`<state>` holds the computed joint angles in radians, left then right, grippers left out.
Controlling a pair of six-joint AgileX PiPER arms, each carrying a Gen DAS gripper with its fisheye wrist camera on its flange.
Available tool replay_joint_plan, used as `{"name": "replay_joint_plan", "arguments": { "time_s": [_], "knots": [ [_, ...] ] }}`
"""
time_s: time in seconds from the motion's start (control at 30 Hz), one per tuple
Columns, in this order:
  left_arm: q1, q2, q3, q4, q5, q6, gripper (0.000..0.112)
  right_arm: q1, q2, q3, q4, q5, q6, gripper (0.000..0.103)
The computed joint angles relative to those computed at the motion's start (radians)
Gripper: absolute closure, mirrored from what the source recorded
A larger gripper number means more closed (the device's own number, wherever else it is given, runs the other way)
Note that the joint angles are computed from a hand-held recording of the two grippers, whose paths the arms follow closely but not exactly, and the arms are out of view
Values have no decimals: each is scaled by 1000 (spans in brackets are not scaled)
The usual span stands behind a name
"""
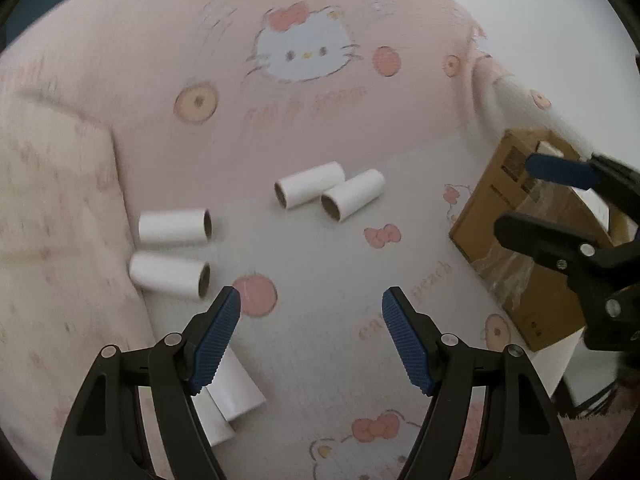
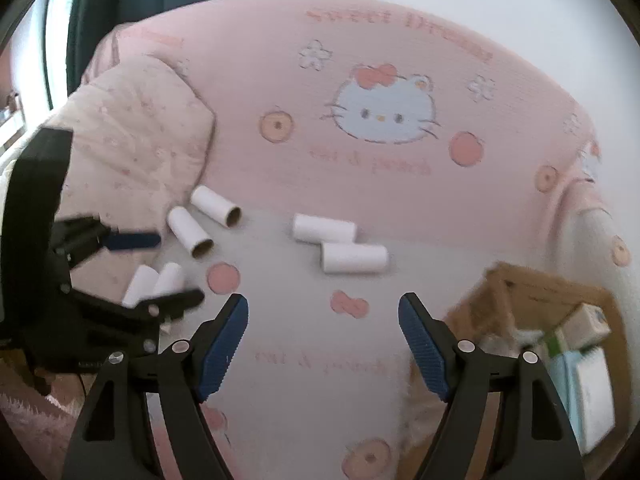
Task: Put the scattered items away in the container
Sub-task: 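Lower both tools over the pair of long white tubes on the sofa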
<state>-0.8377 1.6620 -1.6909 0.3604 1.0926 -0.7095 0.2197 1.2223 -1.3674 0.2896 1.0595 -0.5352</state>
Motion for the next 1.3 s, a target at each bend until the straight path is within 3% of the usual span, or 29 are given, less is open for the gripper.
{"name": "replay_joint_plan", "arguments": {
  "time_s": [0.13,0.3,0.53,0.8,0.97,1.07,1.17,1.3],
  "knots": [
    [26,-28,91,-12,-21,-29,35,25,13,76,78,-90,-33,13],
    [107,-44,167,-153,-71,-28,36,55,40,172,209,-165,-96,13],
    [189,-53,228,-234,-121,-76,36,70,124,200,215,-237,-107,12],
    [261,14,239,-346,-94,-66,36,-40,375,63,349,-164,-72,12],
    [217,28,227,-252,-78,-120,36,-35,560,-110,240,-81,158,12],
    [177,68,177,-183,-15,-131,36,-16,624,-192,149,-81,220,12],
    [153,90,145,-148,39,-142,36,-37,693,-294,162,-40,246,12],
    [148,23,204,-137,9,-190,36,-73,771,-419,177,49,344,12]
  ]
}}
